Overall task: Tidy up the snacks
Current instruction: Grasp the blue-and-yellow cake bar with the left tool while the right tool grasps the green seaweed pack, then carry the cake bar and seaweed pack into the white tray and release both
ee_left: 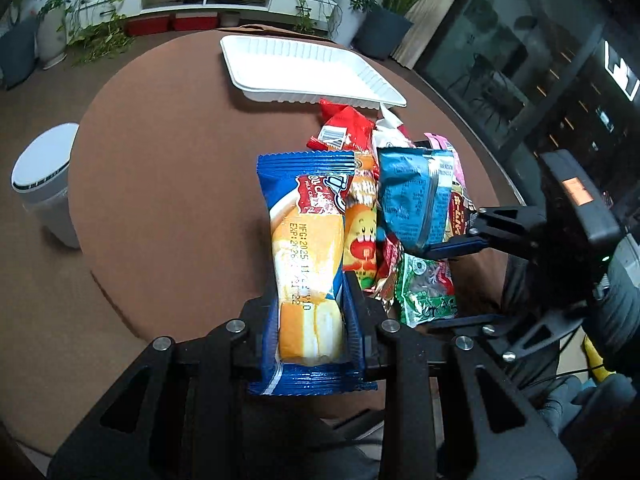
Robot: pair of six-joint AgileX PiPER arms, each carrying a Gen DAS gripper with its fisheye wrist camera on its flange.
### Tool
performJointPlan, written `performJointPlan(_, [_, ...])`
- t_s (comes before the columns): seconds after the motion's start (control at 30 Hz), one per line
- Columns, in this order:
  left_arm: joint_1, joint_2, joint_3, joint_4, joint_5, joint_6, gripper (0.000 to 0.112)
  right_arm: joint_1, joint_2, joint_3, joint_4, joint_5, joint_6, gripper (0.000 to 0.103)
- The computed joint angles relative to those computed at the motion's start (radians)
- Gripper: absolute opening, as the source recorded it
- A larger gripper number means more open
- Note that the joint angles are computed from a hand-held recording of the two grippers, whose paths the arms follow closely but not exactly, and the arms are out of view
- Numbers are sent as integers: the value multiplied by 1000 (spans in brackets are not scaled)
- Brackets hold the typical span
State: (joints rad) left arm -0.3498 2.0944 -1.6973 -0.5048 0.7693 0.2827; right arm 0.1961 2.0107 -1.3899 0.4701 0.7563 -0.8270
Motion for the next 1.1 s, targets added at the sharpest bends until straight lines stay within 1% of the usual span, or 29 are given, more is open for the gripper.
performJointPlan(0.1, [8,-29,62,-42,-32,25,27,26,16,-7,-69,-5,21,68])
performJointPlan(0.13, [13,-35,92,-61,-54,49,27,33,20,-6,-91,-8,31,68])
performJointPlan(0.17, [13,-37,101,-68,-60,52,27,36,13,10,-82,-29,12,68])
performJointPlan(0.23, [13,-37,110,-72,-70,56,27,37,20,-6,-93,-15,30,66])
performJointPlan(0.3, [13,-36,113,-80,-73,63,27,42,17,-10,-106,-10,50,63])
performJointPlan(0.37, [11,-38,115,-78,-78,66,27,42,13,-13,-115,-1,71,54])
performJointPlan(0.47, [10,-38,113,-78,-81,66,27,27,26,-57,-101,53,107,49])
performJointPlan(0.67, [6,-42,113,-74,-87,60,27,-22,40,-77,-27,81,97,38])
performJointPlan(0.77, [6,-49,122,-81,-98,71,27,-34,37,-68,4,71,95,37])
performJointPlan(0.87, [6,-60,132,-86,-108,75,27,-64,24,-57,76,81,61,36])
performJointPlan(0.97, [6,-71,135,-91,-115,79,27,-92,0,-49,176,108,23,36])
performJointPlan(1.1, [2,-73,112,-77,-109,65,27,-159,-2,-79,322,185,-24,36])
